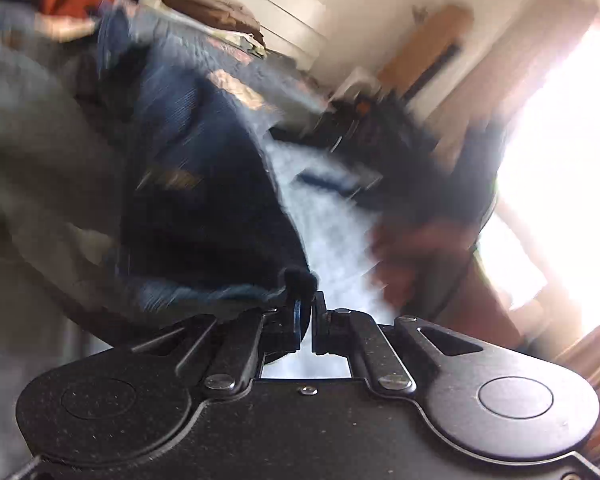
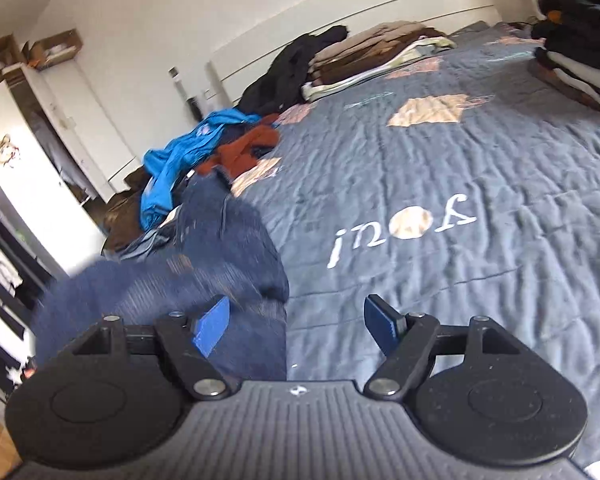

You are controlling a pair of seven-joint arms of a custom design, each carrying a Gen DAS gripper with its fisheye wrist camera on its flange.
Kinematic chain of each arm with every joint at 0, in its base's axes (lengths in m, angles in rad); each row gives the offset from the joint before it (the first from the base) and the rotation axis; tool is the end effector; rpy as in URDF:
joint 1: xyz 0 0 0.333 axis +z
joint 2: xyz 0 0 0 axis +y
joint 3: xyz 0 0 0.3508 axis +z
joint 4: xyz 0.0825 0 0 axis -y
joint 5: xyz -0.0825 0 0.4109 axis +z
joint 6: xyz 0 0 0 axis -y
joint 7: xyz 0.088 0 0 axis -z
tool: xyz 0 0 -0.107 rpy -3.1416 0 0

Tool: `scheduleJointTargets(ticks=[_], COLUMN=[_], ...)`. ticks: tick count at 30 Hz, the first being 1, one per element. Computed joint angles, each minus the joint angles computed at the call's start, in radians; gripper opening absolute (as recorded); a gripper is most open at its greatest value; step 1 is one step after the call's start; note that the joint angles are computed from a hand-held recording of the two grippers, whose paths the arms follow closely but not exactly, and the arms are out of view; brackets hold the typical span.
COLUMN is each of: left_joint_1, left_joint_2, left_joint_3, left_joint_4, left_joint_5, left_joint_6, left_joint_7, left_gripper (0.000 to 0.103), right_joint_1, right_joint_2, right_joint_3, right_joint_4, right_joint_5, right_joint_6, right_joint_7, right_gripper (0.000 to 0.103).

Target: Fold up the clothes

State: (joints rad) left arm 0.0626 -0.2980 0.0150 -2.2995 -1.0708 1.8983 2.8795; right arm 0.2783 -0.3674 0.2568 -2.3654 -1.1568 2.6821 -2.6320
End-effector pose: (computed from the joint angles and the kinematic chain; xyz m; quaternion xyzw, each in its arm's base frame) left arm 0.4795 -0.0265 0.5153 0.3307 -0.8137 0.4697 0.0886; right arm 0.4014 0.2844 0.5416 -0.3981 0.7699 -0.2440 0.4350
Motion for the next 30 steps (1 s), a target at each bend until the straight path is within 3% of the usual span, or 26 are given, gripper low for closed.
scheduleJointTargets(ticks=[2, 4, 8, 10, 11, 14, 17, 20, 21, 22, 24, 28, 30], left_joint_1=[-0.003, -0.007, -0.019, -0.03, -0.038, -0.058, -0.062, -0.072, -0.105, -0.104, -0.066, -0.033, -0.034], left_joint_2=[-0.042, -0.066, -0.101, -0.11, -0.106, -0.094, -0.086, -0.078, -0.062, -0.037, 0.008, 0.057, 0.101], left_joint_3=[-0.017, -0.018, -0.009, 0.002, 0.008, 0.026, 0.053, 0.037, 0.052, 0.043, 0.009, 0.019, 0.008], left_joint_4=[-0.049, -0.073, -0.112, -0.128, -0.128, -0.117, -0.095, -0.114, -0.113, -0.104, -0.074, 0.045, 0.128], left_joint_5=[0.028, 0.056, 0.089, 0.068, 0.05, -0.02, -0.091, -0.219, -0.257, -0.25, -0.155, -0.064, -0.074], left_joint_6=[0.101, 0.17, 0.319, 0.409, 0.45, 0.54, 0.557, 0.711, 0.768, 0.791, 0.768, 0.518, 0.449], left_joint_7=[0.118, 0.213, 0.406, 0.524, 0.579, 0.68, 0.739, 0.997, 1.084, 1.102, 0.963, 0.559, 0.44], left_gripper=[0.009, 0.023, 0.038, 0.057, 0.06, 0.063, 0.064, 0.064, 0.064, 0.064, 0.06, 0.062, 0.066], right_joint_1=[-0.002, 0.0, 0.008, 0.01, 0.011, 0.016, 0.029, 0.044, 0.047, 0.051, 0.058, 0.063, 0.062], right_joint_2=[-0.013, -0.011, 0.002, 0.006, 0.006, 0.011, 0.019, 0.023, 0.024, 0.027, 0.035, 0.048, 0.05], right_joint_3=[-0.004, -0.008, -0.015, -0.015, -0.014, -0.011, -0.01, -0.01, -0.01, -0.01, -0.008, -0.005, -0.004], right_joint_4=[-0.015, -0.018, -0.015, -0.012, -0.012, -0.011, -0.01, -0.007, -0.005, -0.003, 0.003, 0.007, 0.004], right_joint_5=[0.004, 0.016, 0.03, 0.028, 0.03, 0.043, 0.072, 0.103, 0.108, 0.114, 0.125, 0.148, 0.154], right_joint_6=[-0.001, -0.001, 0.031, 0.051, 0.057, 0.068, 0.063, 0.053, 0.055, 0.059, 0.066, 0.055, 0.046], right_joint_7=[0.004, -0.012, -0.071, -0.095, -0.106, -0.14, -0.193, -0.256, -0.273, -0.29, -0.324, -0.356, -0.352], right_gripper=[0.074, 0.074, 0.074, 0.074, 0.074, 0.074, 0.074, 0.074, 0.074, 0.074, 0.074, 0.074, 0.074])
